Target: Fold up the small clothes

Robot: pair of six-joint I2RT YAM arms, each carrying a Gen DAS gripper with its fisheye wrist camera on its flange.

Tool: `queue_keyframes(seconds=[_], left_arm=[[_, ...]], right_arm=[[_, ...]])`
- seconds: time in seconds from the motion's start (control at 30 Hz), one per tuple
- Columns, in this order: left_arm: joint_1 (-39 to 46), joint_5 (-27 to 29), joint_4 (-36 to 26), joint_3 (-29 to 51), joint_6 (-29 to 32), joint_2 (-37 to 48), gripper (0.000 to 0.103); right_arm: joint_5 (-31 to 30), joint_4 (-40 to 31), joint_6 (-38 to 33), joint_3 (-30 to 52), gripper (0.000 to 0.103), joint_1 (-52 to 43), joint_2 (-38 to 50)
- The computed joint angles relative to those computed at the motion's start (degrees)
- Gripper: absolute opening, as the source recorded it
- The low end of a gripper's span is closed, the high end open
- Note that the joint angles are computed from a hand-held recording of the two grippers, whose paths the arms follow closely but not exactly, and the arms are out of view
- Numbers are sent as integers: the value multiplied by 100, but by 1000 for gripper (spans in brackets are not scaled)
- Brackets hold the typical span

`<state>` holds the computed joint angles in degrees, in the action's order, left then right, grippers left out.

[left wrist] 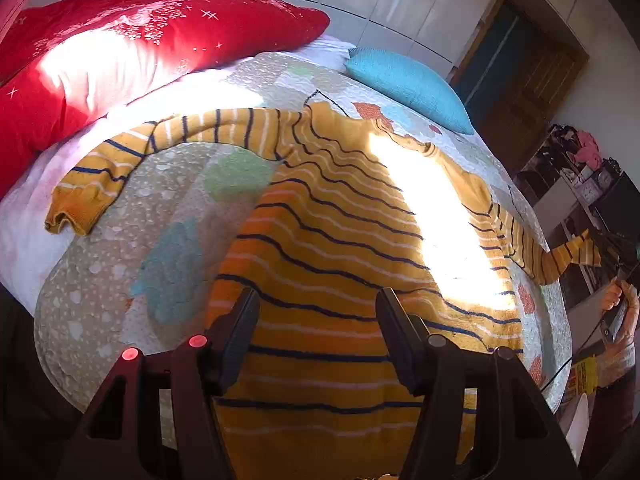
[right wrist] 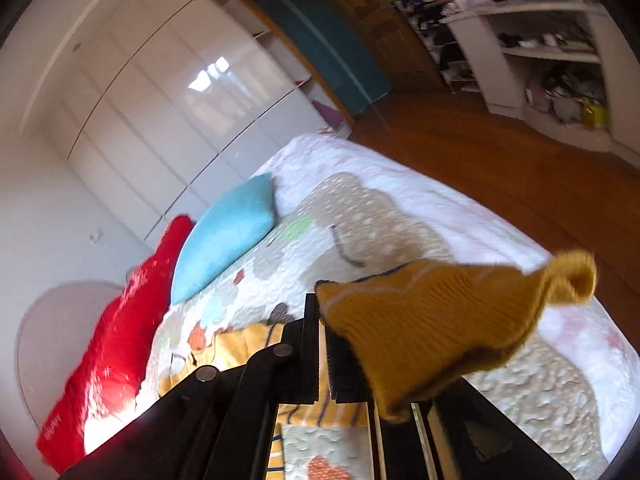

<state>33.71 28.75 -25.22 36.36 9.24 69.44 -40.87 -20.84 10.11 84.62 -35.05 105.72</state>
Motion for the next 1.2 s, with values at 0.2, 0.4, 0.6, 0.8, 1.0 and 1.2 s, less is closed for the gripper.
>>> queue_keyframes(seconds=[0.2, 0.4, 0.6, 0.8, 1.0, 1.2], left_arm=[[1103, 518, -4, 7, 586, 355, 63], [1932, 784, 16, 205, 1027, 855, 63], [2577, 1051, -16, 401, 1526, 1282, 66], [2771, 1232, -83, 535, 1640, 1572, 66], [2681, 1241, -12, 508, 1530, 1613, 66], [2904, 1191, -34, 551, 1643, 1591, 67]], right_arm=[[1549, -65, -935, -204, 4, 3178, -161], [3171, -162, -1569, 353, 6, 5852, 1378], [3618, 548, -1908, -658, 34, 6467, 990], [3207, 423, -1620, -1201, 35, 5558, -30], [3249, 61, -1451, -664, 35, 5330, 201], [3486, -135, -1329, 404, 54, 6011, 1302]])
